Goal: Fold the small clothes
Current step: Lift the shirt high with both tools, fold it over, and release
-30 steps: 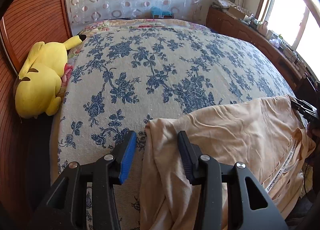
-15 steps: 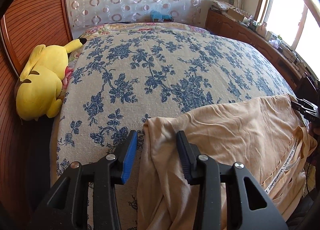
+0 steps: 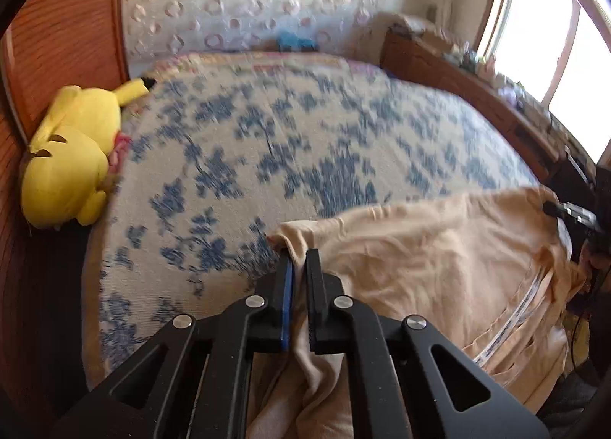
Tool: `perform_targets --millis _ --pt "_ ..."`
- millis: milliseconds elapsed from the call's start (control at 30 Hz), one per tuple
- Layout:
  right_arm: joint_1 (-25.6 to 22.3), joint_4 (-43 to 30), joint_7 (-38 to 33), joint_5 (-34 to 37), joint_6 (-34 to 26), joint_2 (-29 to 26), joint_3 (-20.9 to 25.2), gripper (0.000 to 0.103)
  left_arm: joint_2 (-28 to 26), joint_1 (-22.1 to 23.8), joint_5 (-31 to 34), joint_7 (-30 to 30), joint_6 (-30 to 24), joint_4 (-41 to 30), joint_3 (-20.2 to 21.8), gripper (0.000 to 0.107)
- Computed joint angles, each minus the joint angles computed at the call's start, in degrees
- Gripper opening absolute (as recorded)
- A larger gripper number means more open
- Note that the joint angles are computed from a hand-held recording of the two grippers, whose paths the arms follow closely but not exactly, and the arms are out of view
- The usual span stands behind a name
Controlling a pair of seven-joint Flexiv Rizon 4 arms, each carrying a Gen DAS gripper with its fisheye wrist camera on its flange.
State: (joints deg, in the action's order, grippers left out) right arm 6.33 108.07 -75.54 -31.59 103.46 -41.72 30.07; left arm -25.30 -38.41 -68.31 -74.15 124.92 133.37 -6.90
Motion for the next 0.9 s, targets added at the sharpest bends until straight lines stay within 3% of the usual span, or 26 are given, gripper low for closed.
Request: perform_targets --millis 33,100,300,533,633,733,900 --pt "-0.7 1.0 -0.3 0.5 1.2 0.7 0.7 0.008 1.3 0.9 4.5 -4.7 1.7 2.0 -0.3 0.007" --pt "-2.5 3.7 0.4 -0.5 3.9 2.4 1.7 0.008 2.9 -0.1 7.4 -7.6 4.9 3.8 -0.2 0.007" --pt "-10.0 11.0 4.3 -7.9 11.9 8.4 4.8 0.008 6.6 -5.6 -0.8 -1.6 15.0 3.9 -3.3 0.006" --pt "-10.9 16.6 5.2 -10.1 22.2 19.1 0.3 0.008 12.6 -5.5 -2.5 6.8 20.7 2.5 -5.8 0.006" --pt "-12.7 17.7 7.2 -13.3 26.8 23.7 -1.0 0.008 15.4 -5.6 -3.9 12.5 22.8 0.2 -6.8 0.006" --pt "-13.3 15.9 9.1 -17.7 28.7 27.1 -3.0 0.008 15.3 -5.1 -10.1 26.7 25.4 -7.2 -7.9 0.006" --pt "-8.6 4.2 12.7 -22.3 21.0 25.6 -7.2 0.008 11.6 0.2 -14.7 42.2 22.8 -18.6 -7.6 0.006"
